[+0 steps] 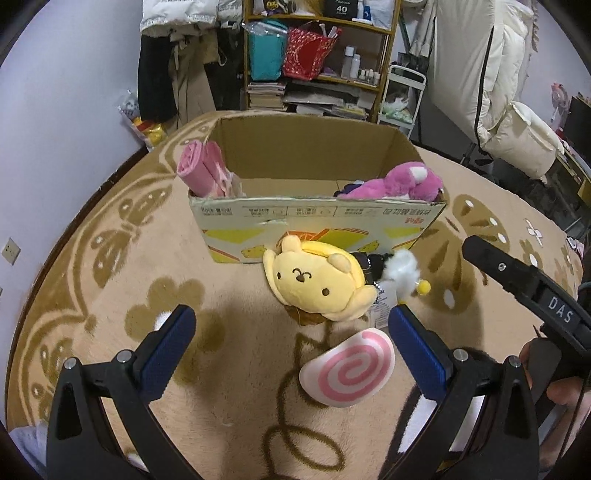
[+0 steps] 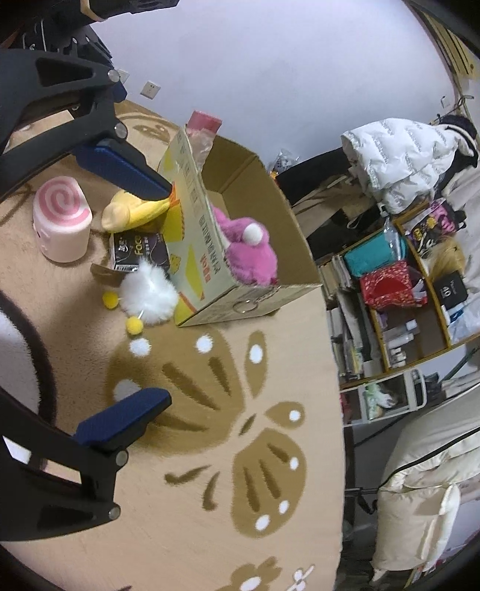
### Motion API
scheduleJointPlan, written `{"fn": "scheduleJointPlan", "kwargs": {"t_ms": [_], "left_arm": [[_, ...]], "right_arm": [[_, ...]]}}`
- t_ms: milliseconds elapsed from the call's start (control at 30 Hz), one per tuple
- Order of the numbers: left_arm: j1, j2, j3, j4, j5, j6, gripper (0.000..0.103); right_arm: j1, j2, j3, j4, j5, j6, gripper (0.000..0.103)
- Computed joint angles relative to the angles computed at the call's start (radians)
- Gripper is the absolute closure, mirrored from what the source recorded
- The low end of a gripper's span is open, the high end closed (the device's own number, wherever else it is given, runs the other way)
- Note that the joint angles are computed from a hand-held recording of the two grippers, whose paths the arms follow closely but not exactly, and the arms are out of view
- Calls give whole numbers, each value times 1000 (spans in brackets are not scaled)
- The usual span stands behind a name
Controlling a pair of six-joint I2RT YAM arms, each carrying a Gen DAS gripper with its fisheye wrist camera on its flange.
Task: Organize soft objects
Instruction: 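Grasp the pink swirl cake with the left gripper while the right gripper grasps the white fluffy keychain plush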
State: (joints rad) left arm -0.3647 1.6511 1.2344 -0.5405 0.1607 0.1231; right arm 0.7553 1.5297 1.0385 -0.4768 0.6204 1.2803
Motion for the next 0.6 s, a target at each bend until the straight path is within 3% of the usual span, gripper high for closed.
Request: {"fn": "scheduleJointPlan", "kwargs": {"t_ms": [200, 367, 600], "left_arm": [[-18, 39, 14, -20, 4, 1, 0], [-54, 61, 19, -30, -19, 26, 0], [-87, 94, 38, -64, -28, 47, 0]], "right_arm": [[-38, 25, -25, 52, -52, -10, 0], [-42, 67, -11, 28, -17, 1, 9], [-104, 99, -57, 117, -165, -25, 16]]}}
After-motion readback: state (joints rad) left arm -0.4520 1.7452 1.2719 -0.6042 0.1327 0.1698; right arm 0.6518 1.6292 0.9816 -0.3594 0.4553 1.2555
